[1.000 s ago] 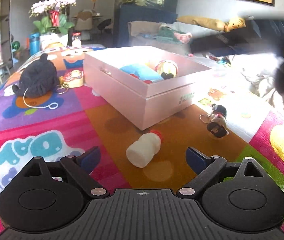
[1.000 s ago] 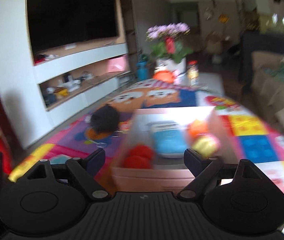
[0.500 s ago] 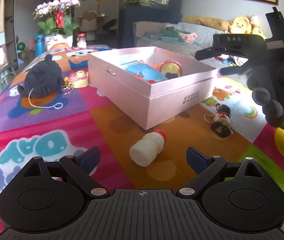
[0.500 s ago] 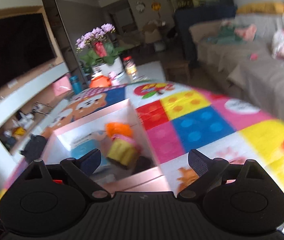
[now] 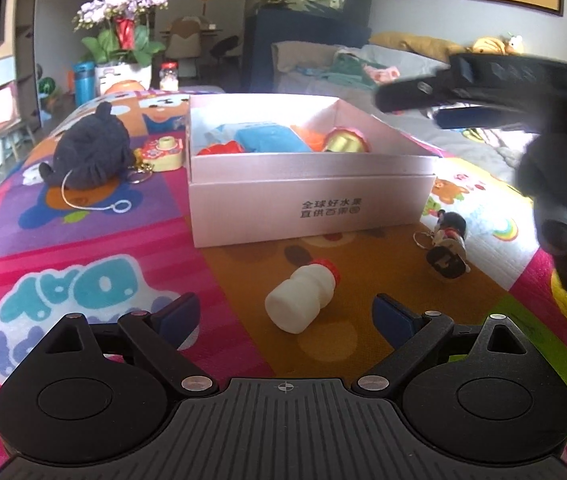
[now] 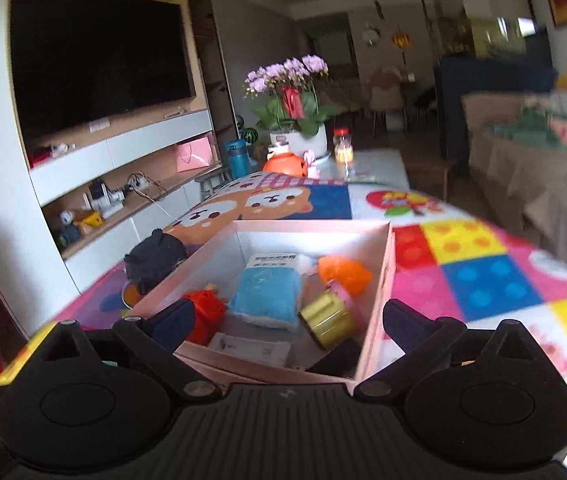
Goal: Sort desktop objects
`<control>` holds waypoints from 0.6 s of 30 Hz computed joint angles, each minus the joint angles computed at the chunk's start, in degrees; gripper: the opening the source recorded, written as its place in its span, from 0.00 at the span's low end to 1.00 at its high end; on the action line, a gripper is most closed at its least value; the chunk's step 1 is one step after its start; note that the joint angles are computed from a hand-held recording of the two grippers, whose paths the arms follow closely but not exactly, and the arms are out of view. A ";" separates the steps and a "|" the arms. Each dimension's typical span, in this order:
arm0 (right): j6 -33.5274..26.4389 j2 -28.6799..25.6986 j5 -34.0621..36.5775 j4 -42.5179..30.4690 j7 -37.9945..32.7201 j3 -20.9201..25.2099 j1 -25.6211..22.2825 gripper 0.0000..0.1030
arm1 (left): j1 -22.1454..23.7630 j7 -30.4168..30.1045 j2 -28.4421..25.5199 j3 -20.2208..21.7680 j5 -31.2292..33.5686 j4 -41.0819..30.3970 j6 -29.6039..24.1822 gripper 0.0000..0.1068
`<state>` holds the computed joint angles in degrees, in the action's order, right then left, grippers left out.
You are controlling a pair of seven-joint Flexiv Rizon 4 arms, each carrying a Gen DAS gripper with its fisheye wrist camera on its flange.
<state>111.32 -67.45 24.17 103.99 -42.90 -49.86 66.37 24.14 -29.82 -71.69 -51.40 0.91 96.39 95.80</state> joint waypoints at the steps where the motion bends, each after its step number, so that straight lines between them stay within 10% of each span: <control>1: -0.61 -0.09 0.12 1.57 -0.55 -1.06 1.67 0.98 | 0.03 -0.01 -0.06 -0.08 0.03 0.01 0.11 0.91; 18: 0.67 9.55 -6.40 5.89 -9.90 17.24 -7.67 0.95 | -1.11 -5.52 5.38 4.84 -0.59 2.31 2.79 0.92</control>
<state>111.99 -57.90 17.77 109.88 -52.80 -32.62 58.71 23.03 -35.33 -66.31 -46.57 0.32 98.70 98.59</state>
